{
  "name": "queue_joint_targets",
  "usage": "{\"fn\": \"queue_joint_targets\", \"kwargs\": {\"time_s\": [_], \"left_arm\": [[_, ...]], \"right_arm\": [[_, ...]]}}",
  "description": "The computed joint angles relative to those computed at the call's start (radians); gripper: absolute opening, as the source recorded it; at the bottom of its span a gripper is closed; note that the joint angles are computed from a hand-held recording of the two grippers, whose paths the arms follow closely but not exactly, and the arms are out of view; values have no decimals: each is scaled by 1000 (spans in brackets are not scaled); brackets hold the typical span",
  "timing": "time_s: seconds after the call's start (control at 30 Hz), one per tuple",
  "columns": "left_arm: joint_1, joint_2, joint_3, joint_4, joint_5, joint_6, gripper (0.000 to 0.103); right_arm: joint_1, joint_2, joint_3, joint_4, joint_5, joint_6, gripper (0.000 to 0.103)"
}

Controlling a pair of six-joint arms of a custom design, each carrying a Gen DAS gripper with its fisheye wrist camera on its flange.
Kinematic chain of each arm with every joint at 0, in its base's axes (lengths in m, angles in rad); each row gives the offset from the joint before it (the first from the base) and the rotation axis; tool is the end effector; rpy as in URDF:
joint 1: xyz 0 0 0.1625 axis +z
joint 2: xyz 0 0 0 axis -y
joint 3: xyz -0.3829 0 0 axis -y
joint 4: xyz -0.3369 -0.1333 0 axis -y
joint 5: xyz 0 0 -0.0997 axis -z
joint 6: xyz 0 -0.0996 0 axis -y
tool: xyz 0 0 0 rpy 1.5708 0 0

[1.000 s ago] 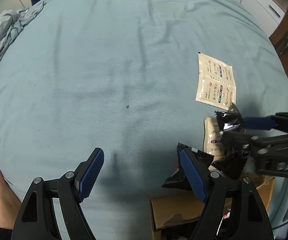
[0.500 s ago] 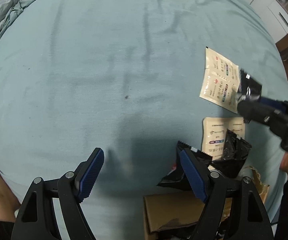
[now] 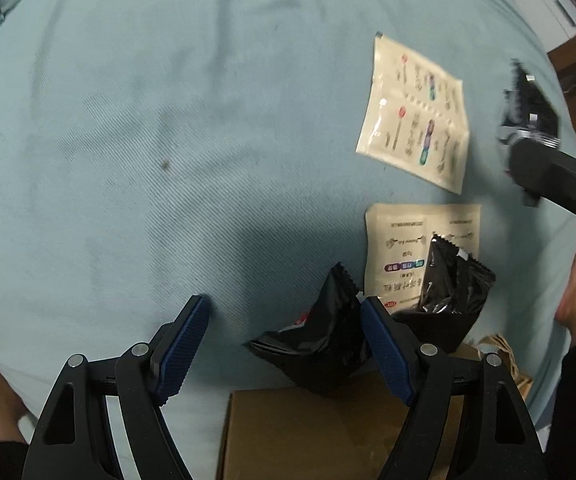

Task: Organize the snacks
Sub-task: 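Close the right gripper on a black packet while the left gripper grasps another packet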

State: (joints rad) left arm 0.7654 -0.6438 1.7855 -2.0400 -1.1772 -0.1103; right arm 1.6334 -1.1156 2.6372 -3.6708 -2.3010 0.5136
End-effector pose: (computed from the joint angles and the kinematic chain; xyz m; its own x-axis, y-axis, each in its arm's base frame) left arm -0.2180 -0.4473 -0.0481 -0.5268 0.7668 -0.3668 0.5092 0.6302 0.5861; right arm 0.0861 -0.3042 0.1623 -0.6933 0.6870 0.2179 0.3309 0.5720 -0.7506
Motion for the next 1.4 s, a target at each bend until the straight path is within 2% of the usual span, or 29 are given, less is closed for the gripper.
{"fn": "queue_joint_targets", "kwargs": {"time_s": [0.1, 0.13, 0.2, 0.23, 0.27, 0.4, 0.53, 0.87, 1.03, 1.17, 1.4], "left_arm": [[-4, 14, -2, 0, 10, -3, 78], [-4, 18, -4, -5, 13, 1, 74], [-23, 15, 26, -55, 26, 14, 46], [-38, 23, 18, -56, 40, 19, 22], [-46, 23, 19, -62, 40, 31, 13], [-48, 12, 21, -75, 13, 34, 9], [-35, -36, 26, -102, 24, 57, 6], [-4, -129, 0, -99, 17, 100, 4], [9, -213, 51, -174, 16, 145, 3], [-14, -265, 92, -219, -11, 157, 0], [-49, -321, 148, -254, -57, 172, 0]], "right_arm": [[-2, -12, 6, 7, 3, 2, 44], [-2, -17, 7, 12, 5, 4, 44], [2, -22, 11, 22, -1, 9, 44], [5, -25, 16, 24, -6, 12, 44], [6, -28, 21, 27, -8, 16, 44], [15, -48, 35, 52, -21, 41, 44], [36, -66, 53, 70, -47, 75, 44], [80, -94, 66, 130, -82, 121, 44], [83, -105, 63, 162, -93, 113, 44], [93, -119, 64, 194, -101, 124, 44], [166, -156, 41, 367, -154, 225, 44]]}}
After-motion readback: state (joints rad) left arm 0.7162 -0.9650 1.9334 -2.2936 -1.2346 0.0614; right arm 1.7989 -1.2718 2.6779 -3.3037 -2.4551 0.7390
